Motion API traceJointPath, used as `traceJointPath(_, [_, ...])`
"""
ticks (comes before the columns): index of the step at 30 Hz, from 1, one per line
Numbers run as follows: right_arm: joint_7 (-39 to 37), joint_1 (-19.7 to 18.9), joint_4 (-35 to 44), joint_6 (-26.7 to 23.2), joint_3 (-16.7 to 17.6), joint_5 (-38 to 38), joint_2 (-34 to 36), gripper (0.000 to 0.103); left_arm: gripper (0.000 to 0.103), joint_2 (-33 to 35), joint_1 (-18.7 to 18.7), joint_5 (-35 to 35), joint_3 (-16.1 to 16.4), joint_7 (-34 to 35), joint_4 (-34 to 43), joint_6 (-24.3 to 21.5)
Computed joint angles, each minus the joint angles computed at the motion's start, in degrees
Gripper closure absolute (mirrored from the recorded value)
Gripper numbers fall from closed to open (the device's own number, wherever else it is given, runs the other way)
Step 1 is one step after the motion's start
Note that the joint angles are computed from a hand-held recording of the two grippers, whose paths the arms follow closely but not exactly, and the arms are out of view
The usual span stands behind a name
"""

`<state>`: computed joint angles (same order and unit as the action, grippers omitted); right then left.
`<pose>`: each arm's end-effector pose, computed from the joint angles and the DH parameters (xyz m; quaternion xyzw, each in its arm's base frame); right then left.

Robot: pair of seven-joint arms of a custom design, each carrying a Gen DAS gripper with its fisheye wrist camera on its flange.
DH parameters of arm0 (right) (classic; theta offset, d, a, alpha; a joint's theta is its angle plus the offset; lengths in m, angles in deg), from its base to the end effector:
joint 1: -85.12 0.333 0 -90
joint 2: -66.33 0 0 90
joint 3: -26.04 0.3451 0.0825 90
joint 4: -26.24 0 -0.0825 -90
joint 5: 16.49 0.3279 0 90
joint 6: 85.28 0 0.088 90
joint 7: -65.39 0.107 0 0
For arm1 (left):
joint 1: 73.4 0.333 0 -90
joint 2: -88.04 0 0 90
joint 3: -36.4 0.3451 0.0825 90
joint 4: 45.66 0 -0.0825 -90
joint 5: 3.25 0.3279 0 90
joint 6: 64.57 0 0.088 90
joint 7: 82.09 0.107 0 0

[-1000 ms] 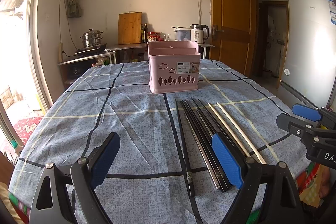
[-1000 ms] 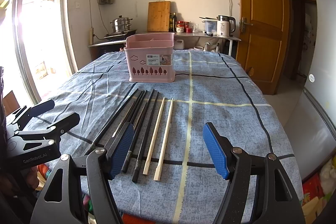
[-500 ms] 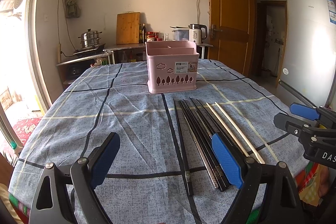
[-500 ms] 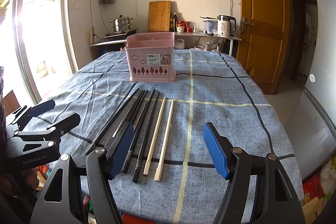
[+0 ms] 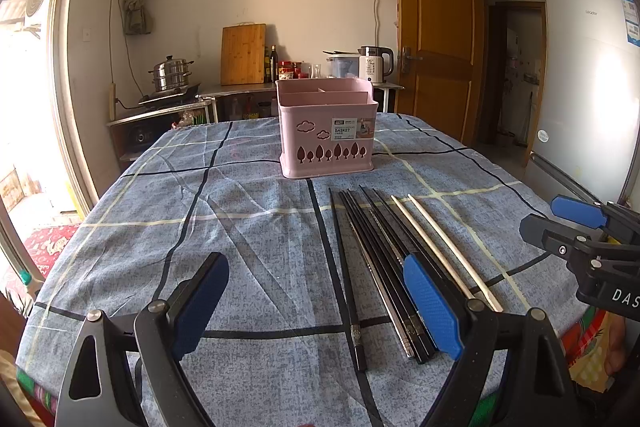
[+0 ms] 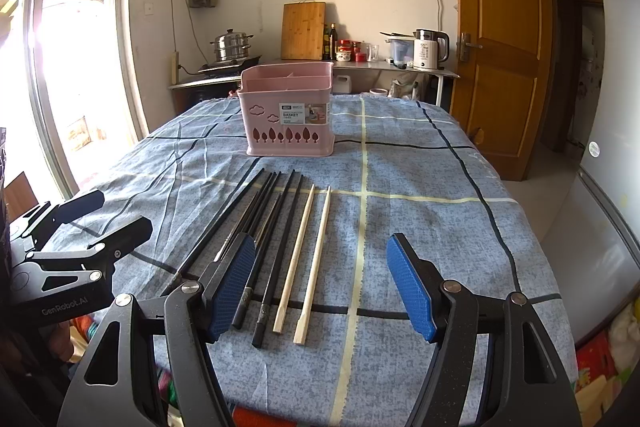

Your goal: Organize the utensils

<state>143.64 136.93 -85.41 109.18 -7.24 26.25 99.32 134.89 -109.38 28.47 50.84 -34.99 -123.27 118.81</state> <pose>0.5982 0.1928 0.4083 -0.6031 0.6399 -0.3363 0.3371 0.6494 -0.3867 0.4016 -0.4870 0.7186 -0.4115 0.2778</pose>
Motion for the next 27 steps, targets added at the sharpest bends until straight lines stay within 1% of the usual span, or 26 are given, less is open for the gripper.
traceJointPath(16, [-0.2,0.2,0.0,-0.2,-0.2,0.1,0.0,0.034,0.014,0.0,-0.2,-0.4,0.2,0.2,-0.2,0.1])
traceJointPath(27, [-0.5,0.0,-0.3,0.1,0.2,0.1,-0.4,0.034,0.014,-0.3,-0.4,-0.5,0.5,0.2,-0.7,0.4])
